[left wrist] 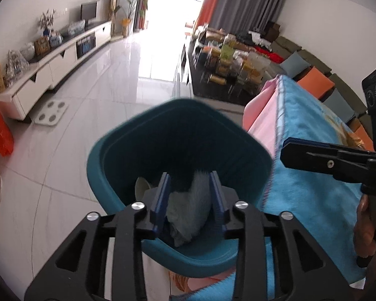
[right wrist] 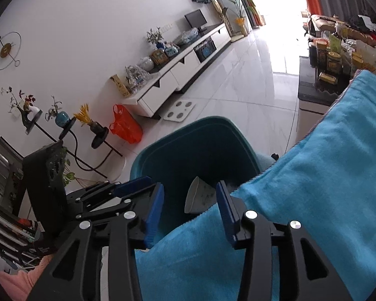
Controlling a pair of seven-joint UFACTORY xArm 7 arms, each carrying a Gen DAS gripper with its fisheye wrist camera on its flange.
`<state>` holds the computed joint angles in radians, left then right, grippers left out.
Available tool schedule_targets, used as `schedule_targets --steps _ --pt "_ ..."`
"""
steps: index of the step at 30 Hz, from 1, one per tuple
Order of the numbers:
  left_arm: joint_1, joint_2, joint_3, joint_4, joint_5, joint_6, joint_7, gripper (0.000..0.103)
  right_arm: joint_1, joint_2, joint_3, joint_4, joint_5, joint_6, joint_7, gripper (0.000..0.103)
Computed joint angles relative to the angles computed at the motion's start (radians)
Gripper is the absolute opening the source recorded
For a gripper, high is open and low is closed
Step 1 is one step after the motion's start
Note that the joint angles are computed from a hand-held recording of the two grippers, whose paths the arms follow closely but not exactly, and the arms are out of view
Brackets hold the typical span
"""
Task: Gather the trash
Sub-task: 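Grasp the gold wrapper with the left gripper while the right gripper grasps the white paper cup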
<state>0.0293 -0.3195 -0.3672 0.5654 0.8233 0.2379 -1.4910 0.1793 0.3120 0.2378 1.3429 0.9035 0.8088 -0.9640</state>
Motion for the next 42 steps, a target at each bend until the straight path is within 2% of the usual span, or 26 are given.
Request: schedule_targets --steps 3,6,11,16,18,22,28,32,42 --pt "0.008 -0.076 -0.047 0.002 0.047 0.036 -0.038 0.049 -0.034 -0.068 -0.001 -0.061 0.076 0.008 -0.084 0.045" --pt "0.017 -0.125 -0.089 0.017 0.084 0.038 -0.056 0.054 -0.047 -0.142 -0.028 -0.123 0.144 0.013 -0.159 0.047" --pt "0.053 -0.118 -0.176 0.096 0.162 -0.019 -0.061 0.062 -0.059 -0.294 -0.11 -0.261 0.256 -0.005 -0.279 0.055" --pt "0.067 0.043 -0.256 0.253 0.292 -0.043 -0.087 0.065 -0.08 -0.41 -0.208 -0.371 0.321 -0.03 -0.336 0.055" --pt "0.049 0.14 -0.281 0.332 0.347 -0.012 -0.089 0.065 -0.095 -0.429 -0.242 -0.389 0.329 -0.02 -0.335 0.056" --pt "-0.02 0.338 -0.29 0.493 0.41 0.05 -0.039 0.065 -0.134 -0.474 -0.295 -0.429 0.342 -0.045 -0.333 0.056" --pt "-0.132 0.554 -0.254 0.68 0.363 0.089 0.11 0.065 -0.191 -0.49 -0.354 -0.449 0.354 -0.089 -0.342 0.056" --pt "-0.191 0.673 -0.228 0.804 0.29 0.11 0.22 0.065 -0.234 -0.467 -0.379 -0.439 0.366 -0.117 -0.352 0.056" --pt "-0.257 0.857 -0.186 1.013 0.03 0.144 0.442 0.06 -0.297 -0.348 -0.354 -0.344 0.355 -0.257 -0.341 0.056"
